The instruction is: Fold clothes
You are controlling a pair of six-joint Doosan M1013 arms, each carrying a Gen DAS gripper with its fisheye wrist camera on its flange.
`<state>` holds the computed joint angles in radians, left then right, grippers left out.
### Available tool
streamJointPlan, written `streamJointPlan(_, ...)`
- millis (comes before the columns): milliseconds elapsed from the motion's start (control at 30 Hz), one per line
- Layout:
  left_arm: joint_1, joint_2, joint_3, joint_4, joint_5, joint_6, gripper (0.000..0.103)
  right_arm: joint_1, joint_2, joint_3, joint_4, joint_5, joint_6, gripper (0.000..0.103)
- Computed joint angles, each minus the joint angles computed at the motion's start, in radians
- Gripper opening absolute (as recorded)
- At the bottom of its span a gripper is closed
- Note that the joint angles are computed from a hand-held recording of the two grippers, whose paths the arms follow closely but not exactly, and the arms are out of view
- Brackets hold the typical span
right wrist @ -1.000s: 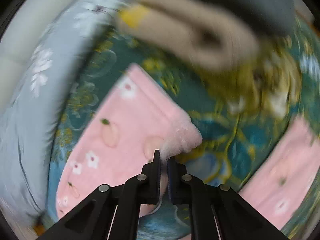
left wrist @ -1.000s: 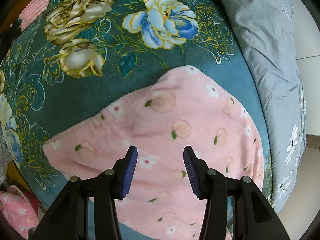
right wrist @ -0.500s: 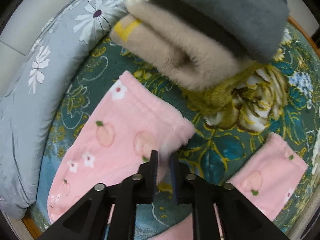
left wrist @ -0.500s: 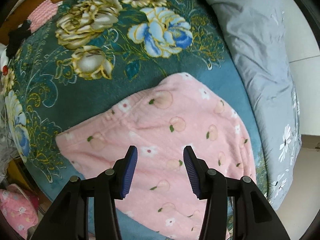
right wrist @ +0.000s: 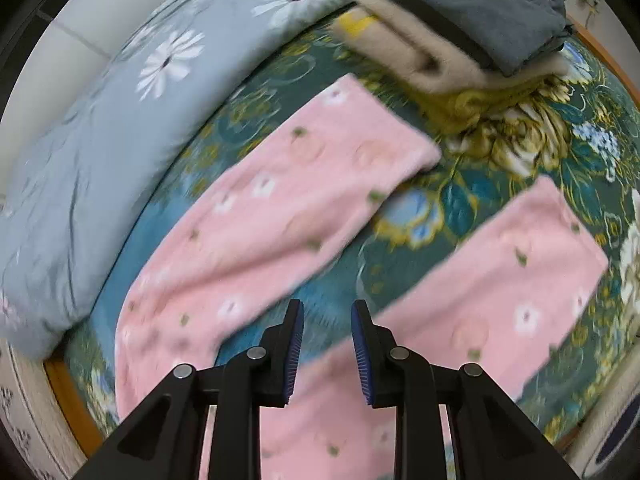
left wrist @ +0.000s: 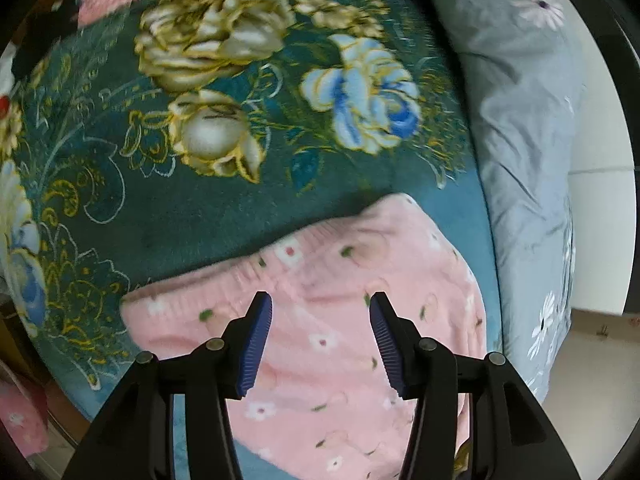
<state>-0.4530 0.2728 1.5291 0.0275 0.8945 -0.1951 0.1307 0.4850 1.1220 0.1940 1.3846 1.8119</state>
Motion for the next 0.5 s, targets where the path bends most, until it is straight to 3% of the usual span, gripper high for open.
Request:
streamJointPlan(133, 0.029, 0.007, 0.029, -0.050, -0.071, 0.037, 0.052, 0.038, -0.027, 0.008, -0.030, 0.029, 0.007, 0.033)
streamJointPlan(333, 0.077, 0.072, -0.026, -0.114, -0.051, 0.254, 0.057, 0.097, 0.004, -0.061, -0.030, 0.065, 0.014, 0.033)
streamJointPlan(500, 0.110, 0.137, -0.082, -0.173, -0.028, 0.404, 0.058, 0.154, 0.038, -0.115, -0.010, 0.091, -0.052, 0.039)
